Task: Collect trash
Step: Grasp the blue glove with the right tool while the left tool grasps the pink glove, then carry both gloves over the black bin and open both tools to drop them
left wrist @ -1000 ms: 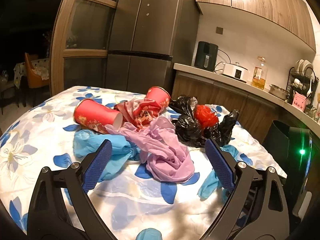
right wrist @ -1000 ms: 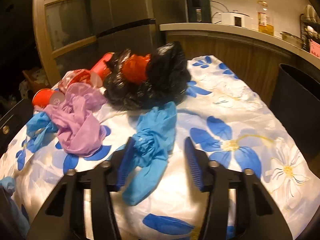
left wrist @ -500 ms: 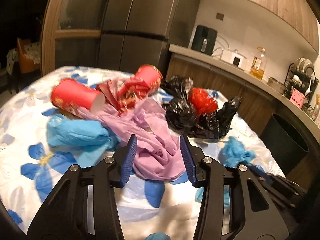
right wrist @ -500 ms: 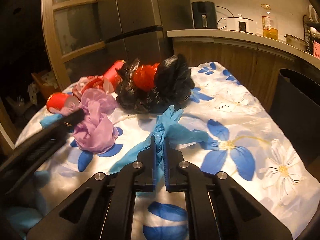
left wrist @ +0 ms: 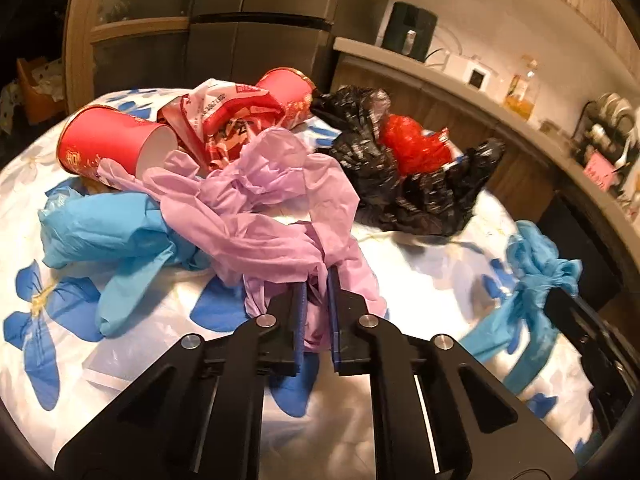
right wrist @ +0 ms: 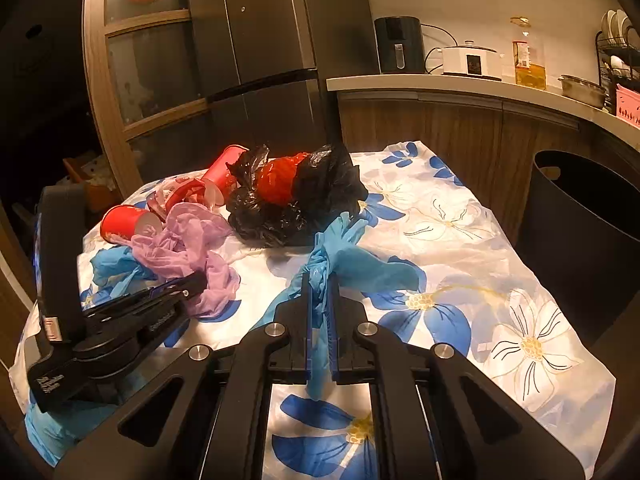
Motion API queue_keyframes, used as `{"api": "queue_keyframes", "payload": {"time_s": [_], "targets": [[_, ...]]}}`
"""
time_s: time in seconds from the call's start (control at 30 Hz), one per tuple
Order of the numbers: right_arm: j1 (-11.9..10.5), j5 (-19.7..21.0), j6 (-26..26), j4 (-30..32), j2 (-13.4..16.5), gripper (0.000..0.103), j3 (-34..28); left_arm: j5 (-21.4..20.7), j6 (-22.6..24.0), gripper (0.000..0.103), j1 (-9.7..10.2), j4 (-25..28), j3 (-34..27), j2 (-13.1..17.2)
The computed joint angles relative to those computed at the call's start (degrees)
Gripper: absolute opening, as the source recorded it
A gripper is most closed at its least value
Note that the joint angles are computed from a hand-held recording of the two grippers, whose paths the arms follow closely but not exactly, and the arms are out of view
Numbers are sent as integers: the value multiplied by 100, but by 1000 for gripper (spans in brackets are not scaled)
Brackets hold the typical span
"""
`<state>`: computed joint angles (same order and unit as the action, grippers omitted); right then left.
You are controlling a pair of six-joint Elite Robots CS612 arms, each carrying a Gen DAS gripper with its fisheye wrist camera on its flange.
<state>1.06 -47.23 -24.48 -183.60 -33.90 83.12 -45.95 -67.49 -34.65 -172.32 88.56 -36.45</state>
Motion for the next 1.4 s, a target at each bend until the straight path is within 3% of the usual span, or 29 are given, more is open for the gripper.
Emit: {"api": "queue_keyframes", "payload": {"time_s": [0.1,0.33,0.6,1.0,1.13,1.4], "targets": [[-19,27,28,-73,-14,7,21,57,162,6,-46,-567,122,20],[-80,155,104,-242,-80,7,77,673,284,3,-255,-1094,328,-115],[-194,290,311,-553,-139,7,111,1045,1242,3,-389,-1655,109,-134],[-419,104,1040,-1244,-68,7,-157,615,2706,3,-333,-1975,-966,250],[-493,-110,1318,-1495,4,7,-351,332,3366,3,-309,-2098,-1560,500],[-635,-703,1891,-1842,213,7,-854,-277,4188,3,-240,-1919,-2837,1053]]}}
